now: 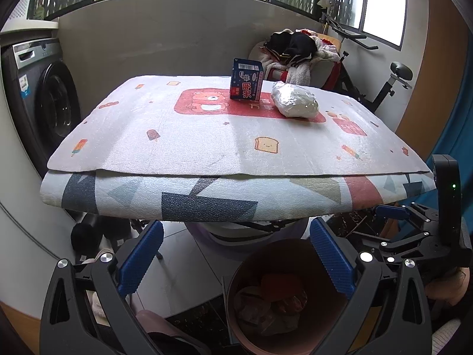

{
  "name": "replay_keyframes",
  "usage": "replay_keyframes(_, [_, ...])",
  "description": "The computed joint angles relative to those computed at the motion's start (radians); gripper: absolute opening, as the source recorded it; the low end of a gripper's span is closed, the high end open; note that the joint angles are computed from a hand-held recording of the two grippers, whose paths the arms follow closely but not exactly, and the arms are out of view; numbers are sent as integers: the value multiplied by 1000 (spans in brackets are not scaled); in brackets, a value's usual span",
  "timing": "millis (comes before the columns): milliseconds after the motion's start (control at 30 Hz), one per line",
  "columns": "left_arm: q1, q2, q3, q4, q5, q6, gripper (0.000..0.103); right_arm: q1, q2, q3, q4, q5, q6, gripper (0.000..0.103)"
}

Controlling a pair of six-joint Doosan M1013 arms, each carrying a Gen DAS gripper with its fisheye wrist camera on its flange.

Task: Collect trash
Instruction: 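Raise both tools back over the table toward the white bag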

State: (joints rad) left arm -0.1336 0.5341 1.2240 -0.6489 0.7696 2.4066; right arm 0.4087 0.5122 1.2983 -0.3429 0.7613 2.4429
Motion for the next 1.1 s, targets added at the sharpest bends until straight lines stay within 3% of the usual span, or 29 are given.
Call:
replay_keyframes(300, [9,24,-53,-11,0,-26,97,-18,-10,-2,-51,-6,87,97])
replay_keyframes(733, [10,87,-163,-3,17,-94,97,-80,-10,-30,-129,-14,189,97])
replay_keyframes(1100, [-5,142,-259,16,47,-128,97,-128,34,-120,-96,-43,101,97])
